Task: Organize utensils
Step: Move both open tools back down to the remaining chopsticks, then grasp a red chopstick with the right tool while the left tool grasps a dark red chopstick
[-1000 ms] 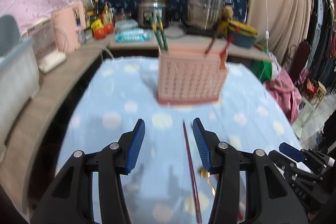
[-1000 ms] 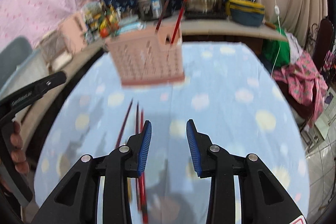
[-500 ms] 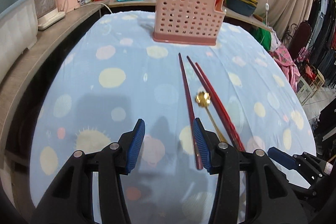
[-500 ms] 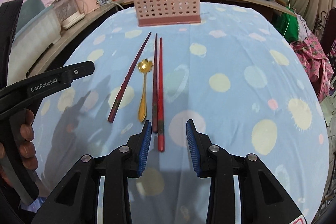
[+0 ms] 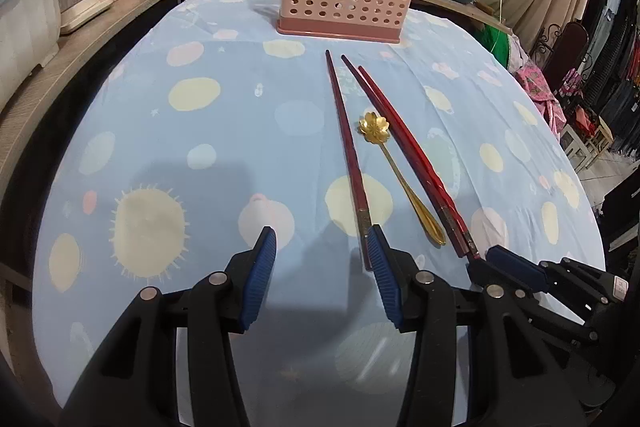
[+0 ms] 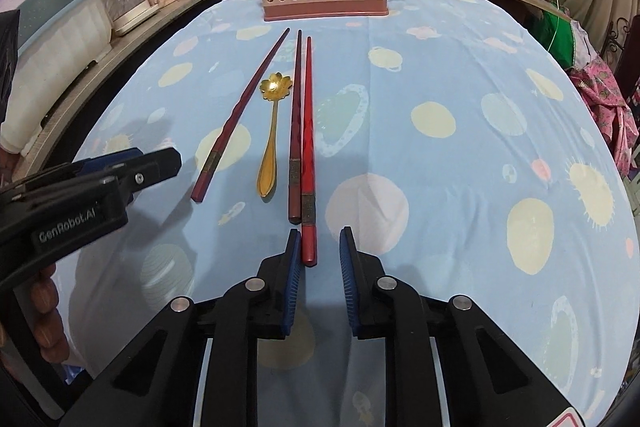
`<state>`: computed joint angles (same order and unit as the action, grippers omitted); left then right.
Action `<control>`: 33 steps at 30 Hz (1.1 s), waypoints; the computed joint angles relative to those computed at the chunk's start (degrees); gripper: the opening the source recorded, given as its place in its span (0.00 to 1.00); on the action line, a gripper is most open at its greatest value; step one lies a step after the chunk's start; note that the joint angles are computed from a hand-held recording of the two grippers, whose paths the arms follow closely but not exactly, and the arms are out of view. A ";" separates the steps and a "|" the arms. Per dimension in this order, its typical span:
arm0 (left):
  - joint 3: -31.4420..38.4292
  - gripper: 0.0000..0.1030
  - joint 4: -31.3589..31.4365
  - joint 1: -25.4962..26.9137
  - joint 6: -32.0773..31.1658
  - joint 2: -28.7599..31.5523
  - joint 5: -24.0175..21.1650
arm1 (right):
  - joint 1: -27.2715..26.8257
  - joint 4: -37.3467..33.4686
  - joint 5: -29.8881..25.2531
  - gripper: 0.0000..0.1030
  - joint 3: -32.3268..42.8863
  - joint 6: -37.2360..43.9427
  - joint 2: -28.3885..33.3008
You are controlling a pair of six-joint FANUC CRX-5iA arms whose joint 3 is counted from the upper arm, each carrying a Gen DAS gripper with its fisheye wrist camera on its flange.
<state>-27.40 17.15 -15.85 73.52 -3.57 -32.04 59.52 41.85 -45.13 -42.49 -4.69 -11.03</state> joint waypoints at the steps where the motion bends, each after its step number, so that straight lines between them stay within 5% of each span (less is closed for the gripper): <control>1: 0.07 0.44 0.08 -0.11 -0.03 0.11 -0.07 | -0.23 0.19 0.11 0.17 0.04 -0.01 0.13; 19: 2.82 0.44 -2.72 -1.94 1.78 3.75 -0.05 | -2.83 1.07 2.34 0.08 0.01 -0.01 0.83; 29: -0.42 0.07 6.37 -0.56 -6.76 3.37 0.88 | -2.90 0.93 2.58 0.08 -0.18 -0.05 0.55; 33: -1.52 0.07 8.79 -0.09 -8.94 2.56 1.14 | -2.38 1.09 2.24 0.07 -0.59 -0.80 -0.23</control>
<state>-28.92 25.94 -15.94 64.58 -1.01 -30.90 57.14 42.95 -42.89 -43.08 -5.49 -11.25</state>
